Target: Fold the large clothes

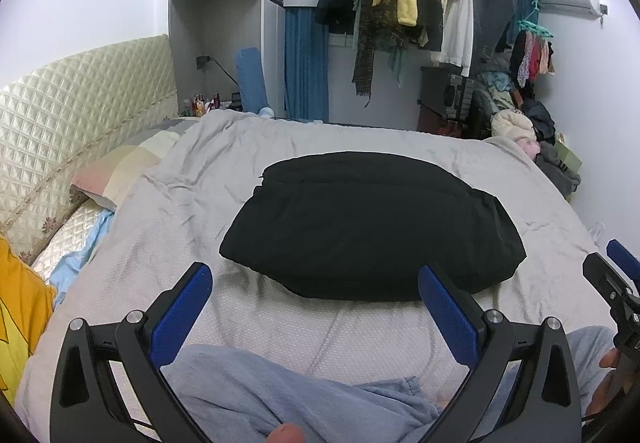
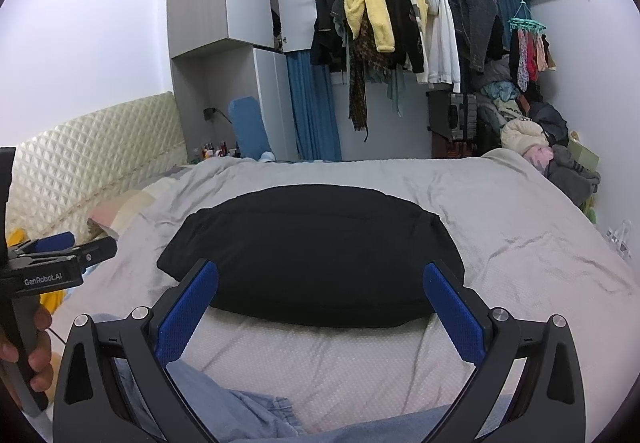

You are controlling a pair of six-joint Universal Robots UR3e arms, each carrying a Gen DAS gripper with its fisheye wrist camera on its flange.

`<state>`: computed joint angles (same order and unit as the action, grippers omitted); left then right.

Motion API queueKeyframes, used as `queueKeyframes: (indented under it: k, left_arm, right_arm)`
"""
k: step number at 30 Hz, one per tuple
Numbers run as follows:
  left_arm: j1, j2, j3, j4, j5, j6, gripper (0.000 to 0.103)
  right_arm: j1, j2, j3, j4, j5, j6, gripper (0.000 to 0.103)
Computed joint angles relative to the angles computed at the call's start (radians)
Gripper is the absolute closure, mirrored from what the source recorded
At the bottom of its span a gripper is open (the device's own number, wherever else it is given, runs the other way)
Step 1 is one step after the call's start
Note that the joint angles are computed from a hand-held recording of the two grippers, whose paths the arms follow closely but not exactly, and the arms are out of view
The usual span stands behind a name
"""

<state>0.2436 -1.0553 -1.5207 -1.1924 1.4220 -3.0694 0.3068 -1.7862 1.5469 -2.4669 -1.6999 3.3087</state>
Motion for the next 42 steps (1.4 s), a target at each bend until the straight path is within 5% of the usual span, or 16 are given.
queueKeyframes:
  k: [21, 31, 42]
  left_arm:
    - [-0.022, 0.004, -0.012, 0.005, 0.017, -0.008, 0.000]
    - [0.063, 0.074, -0.028, -0.033, -0.079, 0.027, 0.000]
    - [-0.056, 0.025, -0.014, 0.006, 0.027, -0.014, 0.000]
  right_arm:
    - [-0.007, -0.020, 0.010, 0.011, -0.003, -0.001, 0.000]
    - [-0.024, -0.039, 0.024, 0.005, 0.019, -0.011, 0.000]
    - [-0.038, -0.050, 0.047, 0.001, 0.038, -0.019, 0.000]
